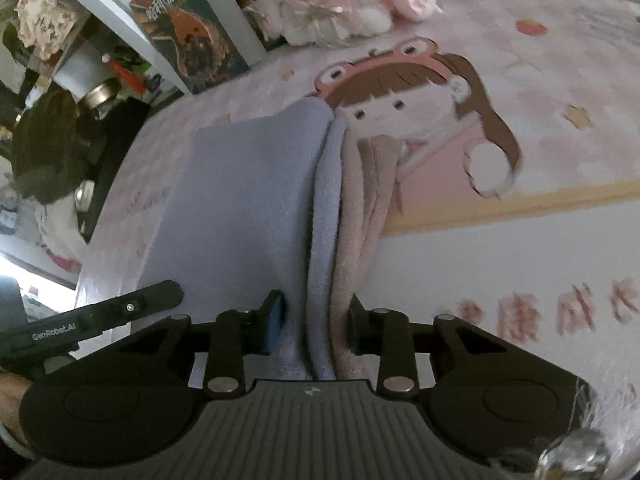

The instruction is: Fold clothes

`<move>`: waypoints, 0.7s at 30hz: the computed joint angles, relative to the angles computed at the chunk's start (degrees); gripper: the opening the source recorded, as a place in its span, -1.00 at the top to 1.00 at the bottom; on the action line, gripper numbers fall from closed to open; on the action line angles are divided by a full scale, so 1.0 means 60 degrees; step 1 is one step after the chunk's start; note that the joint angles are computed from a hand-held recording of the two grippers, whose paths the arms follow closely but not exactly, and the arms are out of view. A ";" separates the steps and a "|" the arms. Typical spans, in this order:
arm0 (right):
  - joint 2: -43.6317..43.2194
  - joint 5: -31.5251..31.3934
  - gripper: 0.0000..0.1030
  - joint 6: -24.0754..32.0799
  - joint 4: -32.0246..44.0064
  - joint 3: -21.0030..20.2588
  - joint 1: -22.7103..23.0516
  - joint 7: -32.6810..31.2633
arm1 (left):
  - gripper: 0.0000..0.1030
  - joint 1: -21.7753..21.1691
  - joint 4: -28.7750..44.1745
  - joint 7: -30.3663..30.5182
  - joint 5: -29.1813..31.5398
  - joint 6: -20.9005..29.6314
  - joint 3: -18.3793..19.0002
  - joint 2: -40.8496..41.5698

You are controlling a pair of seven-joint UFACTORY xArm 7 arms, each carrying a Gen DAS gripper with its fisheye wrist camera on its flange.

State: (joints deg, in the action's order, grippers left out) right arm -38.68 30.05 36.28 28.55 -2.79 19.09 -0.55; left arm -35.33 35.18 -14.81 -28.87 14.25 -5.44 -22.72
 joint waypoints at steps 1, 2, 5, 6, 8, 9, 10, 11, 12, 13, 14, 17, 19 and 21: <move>-0.0323 -0.0155 0.43 0.0237 -0.0149 0.0012 -0.0122 0.0051 | 0.06 0.0118 -0.0020 -0.0225 0.0204 0.0073 -0.0251 -0.0063; -0.0635 -0.0313 0.43 0.0475 -0.0282 0.0025 -0.0237 0.0107 | 0.06 0.0217 -0.0032 -0.0463 0.0425 0.0149 -0.0486 -0.0121; -0.1462 -0.1103 0.44 0.1002 -0.0566 0.0372 -0.0542 0.0209 | 0.06 0.0956 0.0294 -0.1501 0.1956 0.0646 -0.1503 -0.0115; -0.1681 -0.1422 0.44 0.1109 -0.0625 0.0548 -0.0612 0.0218 | 0.06 0.1159 0.0446 -0.1765 0.2436 0.0841 -0.1782 -0.0089; -0.1842 -0.1883 0.44 0.1166 -0.0672 0.0730 -0.0597 0.0134 | 0.05 0.0993 0.0519 -0.1975 0.2514 0.0941 -0.1563 0.0007; -0.1831 -0.1980 0.44 0.1179 -0.0682 0.0695 -0.0551 0.0075 | 0.01 0.0934 0.0558 -0.2050 0.2516 0.0994 -0.1477 0.0053; -0.1780 -0.1910 0.42 0.1202 -0.0685 0.0495 -0.0494 0.0028 | -0.03 0.0886 0.0599 -0.2116 0.2505 0.1049 -0.1401 0.0098; -0.1706 -0.1740 0.36 0.1238 -0.0678 0.0223 -0.0443 -0.0022 | -0.07 0.0840 0.0634 -0.2168 0.2471 0.1098 -0.1329 0.0140; -0.1634 -0.1541 0.31 0.1312 -0.0657 -0.0037 -0.0436 -0.0039 | -0.09 0.0622 0.0533 -0.2064 0.2122 0.0979 -0.1079 0.0131; -0.1557 -0.1323 0.18 0.1411 -0.0625 -0.0285 -0.0459 -0.0044 | -0.11 0.0414 0.0436 -0.1936 0.1751 0.0863 -0.0841 0.0120; -0.1487 -0.1107 0.08 0.1504 -0.0602 -0.0498 -0.0471 -0.0099 | -0.13 0.0241 0.0361 -0.1790 0.1434 0.0749 -0.0653 0.0123; -0.1241 -0.0449 0.02 0.1799 -0.0529 -0.0996 -0.0534 -0.0359 | -0.23 -0.0073 0.0351 -0.1541 0.0699 0.0419 -0.0398 0.0380; -0.1080 -0.0019 -0.01 0.1820 -0.0499 -0.1146 -0.0530 -0.0667 | -0.29 -0.0162 0.0386 -0.1563 0.0292 0.0191 -0.0371 0.0596; -0.0931 0.0186 0.01 0.1843 -0.0410 -0.1117 -0.0511 -0.1071 | -0.27 -0.0146 0.0373 -0.1809 0.0013 -0.0055 -0.0468 0.0736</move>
